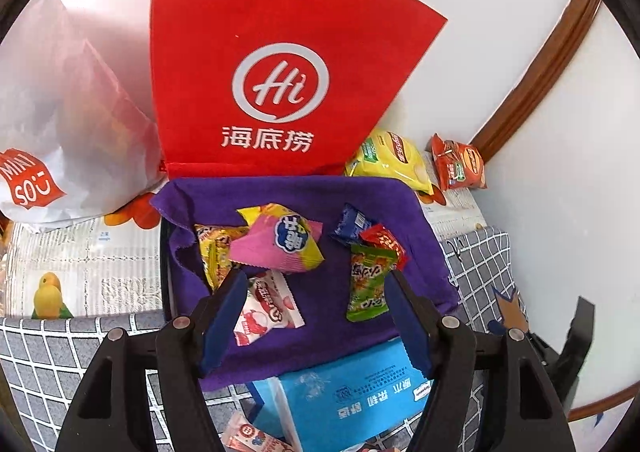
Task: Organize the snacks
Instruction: 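Withdraw both tools back toward the snacks beside the tissue box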
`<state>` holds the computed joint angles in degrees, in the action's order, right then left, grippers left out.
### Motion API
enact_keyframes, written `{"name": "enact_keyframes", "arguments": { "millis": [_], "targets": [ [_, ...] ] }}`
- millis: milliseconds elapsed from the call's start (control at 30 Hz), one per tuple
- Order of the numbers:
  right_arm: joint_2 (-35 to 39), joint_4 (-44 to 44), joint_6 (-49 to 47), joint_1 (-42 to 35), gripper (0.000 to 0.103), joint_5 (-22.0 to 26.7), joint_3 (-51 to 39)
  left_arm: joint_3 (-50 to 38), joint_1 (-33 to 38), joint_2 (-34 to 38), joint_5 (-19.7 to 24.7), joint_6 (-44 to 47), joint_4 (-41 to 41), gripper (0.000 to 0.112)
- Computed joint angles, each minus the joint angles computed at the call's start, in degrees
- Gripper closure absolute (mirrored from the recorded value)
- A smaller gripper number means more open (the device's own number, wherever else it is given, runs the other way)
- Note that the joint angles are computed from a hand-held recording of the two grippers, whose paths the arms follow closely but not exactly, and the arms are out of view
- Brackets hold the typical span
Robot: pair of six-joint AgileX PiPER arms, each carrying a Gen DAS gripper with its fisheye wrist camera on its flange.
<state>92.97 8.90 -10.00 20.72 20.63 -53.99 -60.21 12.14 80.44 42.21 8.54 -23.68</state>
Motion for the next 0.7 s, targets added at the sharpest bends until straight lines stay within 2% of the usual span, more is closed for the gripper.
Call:
{"name": "enact_keyframes", "arguments": {
  "millis": [100, 200, 367, 467, 533, 700],
  "targets": [
    [0.86, 5.87, -6.19, -2.09, 0.042, -1.84, 2.61, -0.01, -1.30, 0.21, -0.41, -1.57, 1.71, 0.043],
    [3.26, 8.60, -8.03, -3.67, 0.053, -2.46, 2.85, -0.06, -1.89, 0.73, -0.73, -2.70, 2.71, 0.043],
    [6.48, 16.42, -15.24, -4.38, 0.053, -0.66, 1.56, -0.36, -1.34, 1.77, -0.54, -1.96, 2.07, 0.043],
    [6.51, 16.48, -15.63, -3.11, 0.053, -1.93, 2.12, -0.41, -0.70, 2.12, -0.39, -1.69, 1.66, 0.043],
    [7.07, 15.21, -14.22, -2.55, 0.050, -1.51, 1.47, -0.47, -0.41, 2.25, -0.23, -1.64, 1.45, 0.043],
    [7.15, 15.90, -15.40, -2.58, 0.050, -0.59, 1.31, -0.38, -0.15, 1.88, -0.02, -0.84, 0.78, 0.043]
  ]
}}
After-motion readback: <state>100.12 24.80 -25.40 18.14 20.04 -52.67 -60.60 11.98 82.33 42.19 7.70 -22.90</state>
